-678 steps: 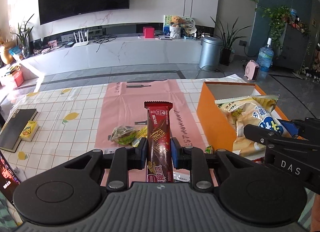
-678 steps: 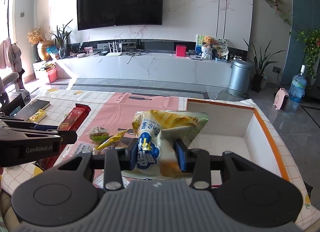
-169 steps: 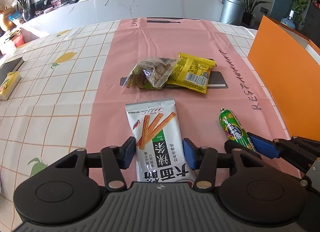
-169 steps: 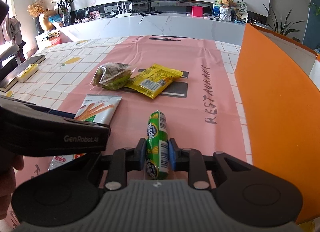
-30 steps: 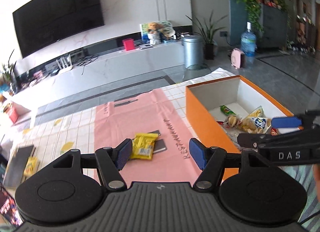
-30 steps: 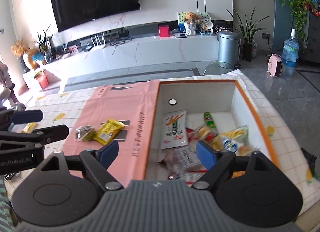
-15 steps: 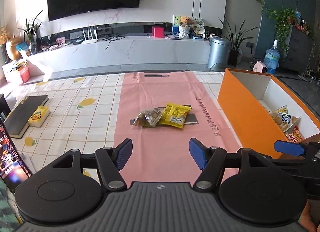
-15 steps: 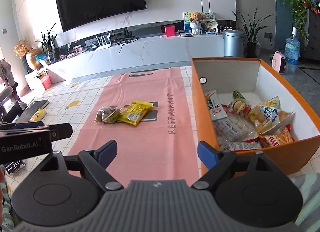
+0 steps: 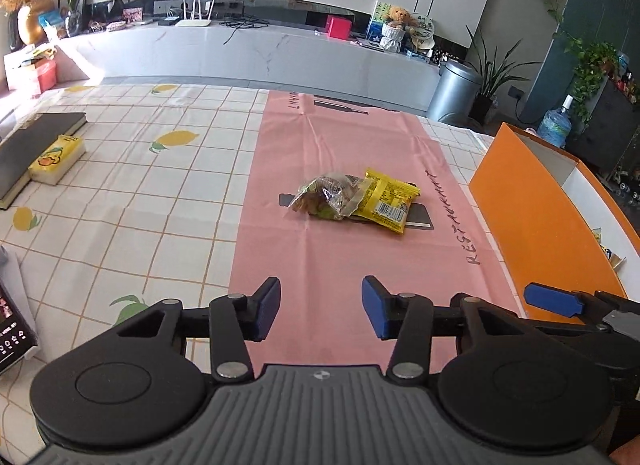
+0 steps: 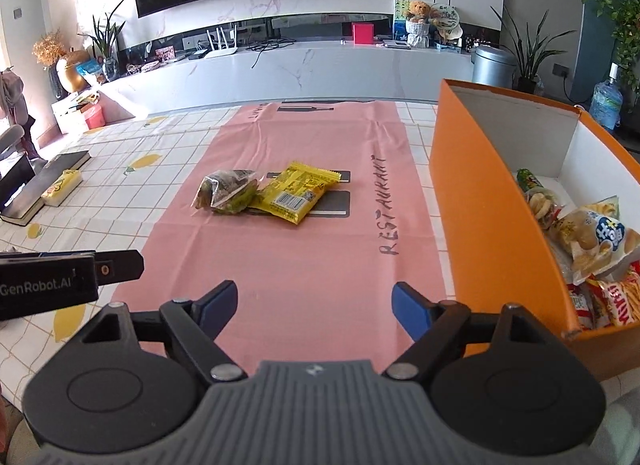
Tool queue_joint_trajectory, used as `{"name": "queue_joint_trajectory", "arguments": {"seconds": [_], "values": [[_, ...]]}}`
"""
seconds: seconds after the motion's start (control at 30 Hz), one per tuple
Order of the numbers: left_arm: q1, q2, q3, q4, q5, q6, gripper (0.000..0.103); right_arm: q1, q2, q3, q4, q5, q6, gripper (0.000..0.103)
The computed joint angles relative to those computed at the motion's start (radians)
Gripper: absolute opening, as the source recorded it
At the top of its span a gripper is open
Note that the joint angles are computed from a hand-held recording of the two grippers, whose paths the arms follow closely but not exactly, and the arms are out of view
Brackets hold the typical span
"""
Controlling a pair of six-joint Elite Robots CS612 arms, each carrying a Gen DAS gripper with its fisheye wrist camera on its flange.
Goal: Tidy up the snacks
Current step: 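Withdraw both tools from the box toward the clear bag and yellow packet, then grasp the clear snack bag with the left tool while the right tool grasps the yellow packet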
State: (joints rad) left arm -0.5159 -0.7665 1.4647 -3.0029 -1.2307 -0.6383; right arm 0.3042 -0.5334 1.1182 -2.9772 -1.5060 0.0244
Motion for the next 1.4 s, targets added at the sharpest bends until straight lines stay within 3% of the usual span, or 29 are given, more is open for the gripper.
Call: {"name": "queue_joint_trajectory", "arguments": {"seconds": [0.1,0.17,0.3,0.53,0.83,1.07,1.4], "values": [[0.014,0.021,-0.035,0.020,-0.035,0.031,0.055,0.002,0.039,-0.073,0.045,-0.008,-0.018,0.072],[0.021,0.036,-0.058,0.021,-0.040,0.052,0.055,0.002,0.065,-0.123,0.077,-0.002,-0.020,0.072],[0.032,0.069,-0.110,0.015,-0.026,0.103,0.067,-0.001,0.117,-0.227,0.124,0.006,-0.018,0.071],[0.050,0.127,-0.202,-0.009,-0.038,0.187,0.072,-0.004,0.202,-0.385,0.182,0.007,0.014,0.070],[0.082,0.186,-0.310,0.093,-0.092,0.156,0.075,-0.009,0.256,-0.462,0.191,0.020,0.042,0.070],[0.102,0.209,-0.336,0.088,-0.169,0.104,0.076,-0.008,0.280,-0.502,0.201,0.053,0.052,0.070],[0.114,0.213,-0.336,0.085,-0.207,0.047,0.070,-0.003,0.336,-0.602,0.245,0.071,0.043,0.070]]}}
